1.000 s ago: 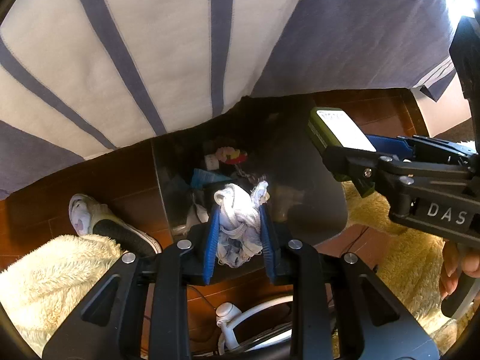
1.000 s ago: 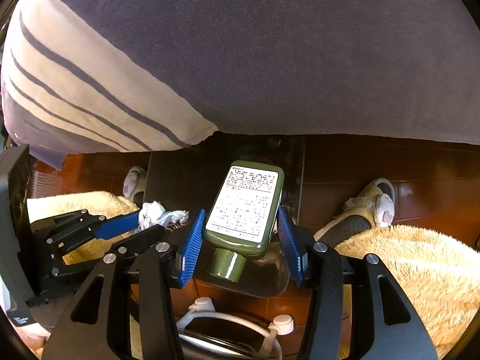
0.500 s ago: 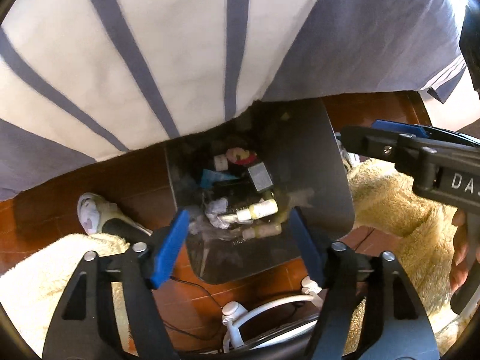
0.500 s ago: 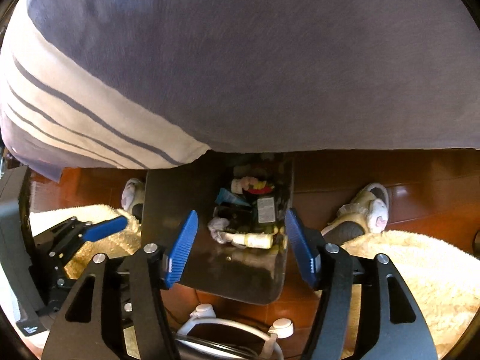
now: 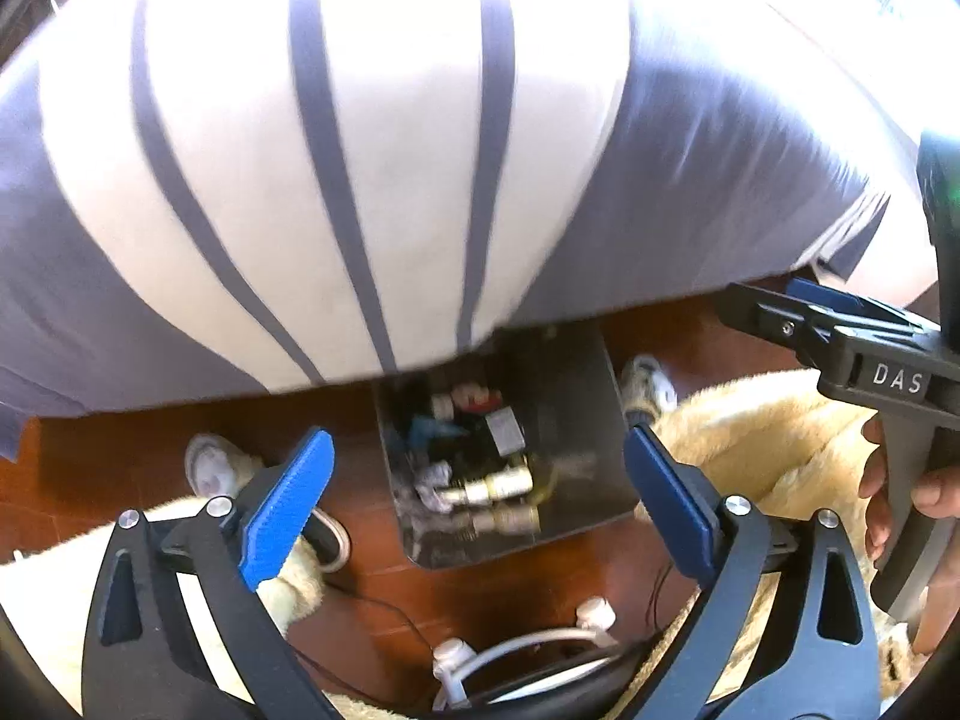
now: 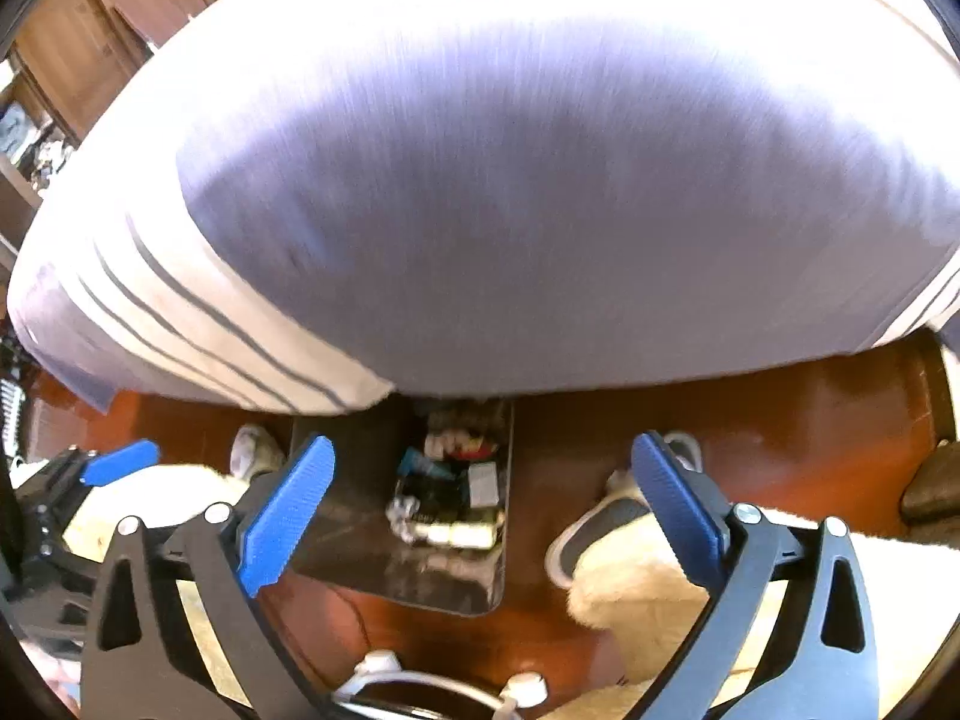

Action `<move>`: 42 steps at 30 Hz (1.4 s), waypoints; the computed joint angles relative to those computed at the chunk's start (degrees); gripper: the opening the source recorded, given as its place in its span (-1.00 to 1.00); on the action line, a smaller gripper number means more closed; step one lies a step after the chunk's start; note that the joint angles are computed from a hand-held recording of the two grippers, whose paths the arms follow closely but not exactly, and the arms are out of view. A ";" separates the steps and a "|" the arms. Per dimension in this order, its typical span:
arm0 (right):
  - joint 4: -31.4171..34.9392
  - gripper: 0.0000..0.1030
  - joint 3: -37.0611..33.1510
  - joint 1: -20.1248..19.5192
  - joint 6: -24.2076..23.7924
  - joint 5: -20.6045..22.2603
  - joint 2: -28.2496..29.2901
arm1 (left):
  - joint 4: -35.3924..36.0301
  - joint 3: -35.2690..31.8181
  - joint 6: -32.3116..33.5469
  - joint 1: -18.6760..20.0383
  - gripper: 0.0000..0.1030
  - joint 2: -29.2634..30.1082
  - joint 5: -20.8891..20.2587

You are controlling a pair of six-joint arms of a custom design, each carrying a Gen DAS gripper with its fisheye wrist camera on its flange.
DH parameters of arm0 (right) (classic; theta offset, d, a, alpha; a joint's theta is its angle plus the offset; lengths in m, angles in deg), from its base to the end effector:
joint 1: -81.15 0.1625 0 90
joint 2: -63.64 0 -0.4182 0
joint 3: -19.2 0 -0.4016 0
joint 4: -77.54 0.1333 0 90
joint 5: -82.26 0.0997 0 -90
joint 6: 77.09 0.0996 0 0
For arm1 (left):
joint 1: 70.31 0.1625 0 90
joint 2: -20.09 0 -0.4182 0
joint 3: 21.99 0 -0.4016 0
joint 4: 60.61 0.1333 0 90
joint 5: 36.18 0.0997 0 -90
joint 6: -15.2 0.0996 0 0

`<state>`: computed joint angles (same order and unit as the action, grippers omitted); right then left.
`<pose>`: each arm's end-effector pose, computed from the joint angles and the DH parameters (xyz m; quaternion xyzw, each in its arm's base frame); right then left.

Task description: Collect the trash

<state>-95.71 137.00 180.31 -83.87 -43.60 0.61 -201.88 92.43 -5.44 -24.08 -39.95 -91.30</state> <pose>0.1611 -0.5285 0.1838 0.0529 -0.9238 0.2402 0.2935 -0.2347 -0.5200 0.1114 0.1992 0.9327 -0.1378 0.2673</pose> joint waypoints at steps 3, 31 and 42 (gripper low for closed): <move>-0.63 0.93 0.15 1.28 -0.12 0.12 -1.96 | 0.07 -0.21 -0.49 -1.82 0.84 -1.75 2.76; -41.64 0.94 -8.69 21.98 -30.10 -7.53 -3.01 | -33.00 -4.31 22.52 -18.66 0.85 -8.54 27.22; -46.65 0.94 -8.45 24.05 -32.04 -5.50 -3.74 | -37.86 -3.97 26.48 -20.99 0.85 -8.52 28.78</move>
